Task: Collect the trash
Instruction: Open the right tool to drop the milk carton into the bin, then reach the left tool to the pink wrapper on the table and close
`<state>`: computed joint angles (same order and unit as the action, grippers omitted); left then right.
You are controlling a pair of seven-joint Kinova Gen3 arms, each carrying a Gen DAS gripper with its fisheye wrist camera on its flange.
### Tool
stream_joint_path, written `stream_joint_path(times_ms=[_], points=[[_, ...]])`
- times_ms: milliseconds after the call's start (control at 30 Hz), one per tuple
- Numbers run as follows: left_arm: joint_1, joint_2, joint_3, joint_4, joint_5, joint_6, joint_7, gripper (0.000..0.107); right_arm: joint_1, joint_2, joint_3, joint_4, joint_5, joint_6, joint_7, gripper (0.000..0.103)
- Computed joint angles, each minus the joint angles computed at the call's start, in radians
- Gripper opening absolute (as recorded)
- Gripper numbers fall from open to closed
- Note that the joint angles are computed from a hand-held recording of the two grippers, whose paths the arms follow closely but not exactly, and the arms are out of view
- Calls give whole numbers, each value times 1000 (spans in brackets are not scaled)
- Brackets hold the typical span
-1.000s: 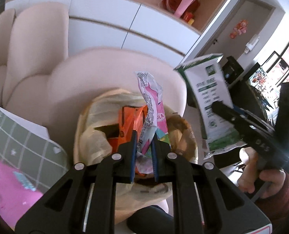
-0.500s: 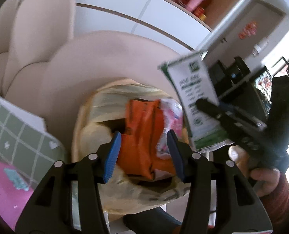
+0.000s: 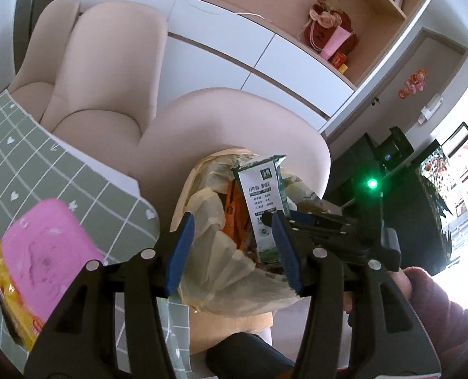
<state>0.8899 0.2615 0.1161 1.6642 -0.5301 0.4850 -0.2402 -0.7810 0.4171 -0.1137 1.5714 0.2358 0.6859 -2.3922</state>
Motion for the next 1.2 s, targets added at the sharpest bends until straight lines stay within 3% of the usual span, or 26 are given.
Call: stream_joint_path(times_ms=[167,300,400,467,533,667,733,933,1100,1200], points=[[21,-41,-2,42,-37,10,59,49,19,29,-33,-31,-45,68,67,32],[33,-75,7,81,-105,25,146,49,-14,27,-7,-32,-20,75,45,33],[41,-114,22,126,-181,46,240,54,-93,4,42,-14,85,64,-56,33],[45,-140,36,160,-235,60,309,54,-121,-17,55,12,141,43,-127,45],[48,-170,55,194,-287,85,375,54,-136,-44,52,42,196,17,-206,48],[34,-229,107,263,-353,134,493,54,-232,-60,87,32,324,81,-335,48],[26,-268,140,309,-376,171,563,54,-245,-65,55,22,392,115,-392,48],[-6,-398,240,434,-333,314,669,54,-333,-64,17,-29,583,165,-542,48],[-40,-564,324,558,-215,465,696,54,-348,-93,-27,10,731,11,-697,48],[-49,-684,331,625,-154,539,671,54,-378,-63,-39,-42,740,6,-667,48]])
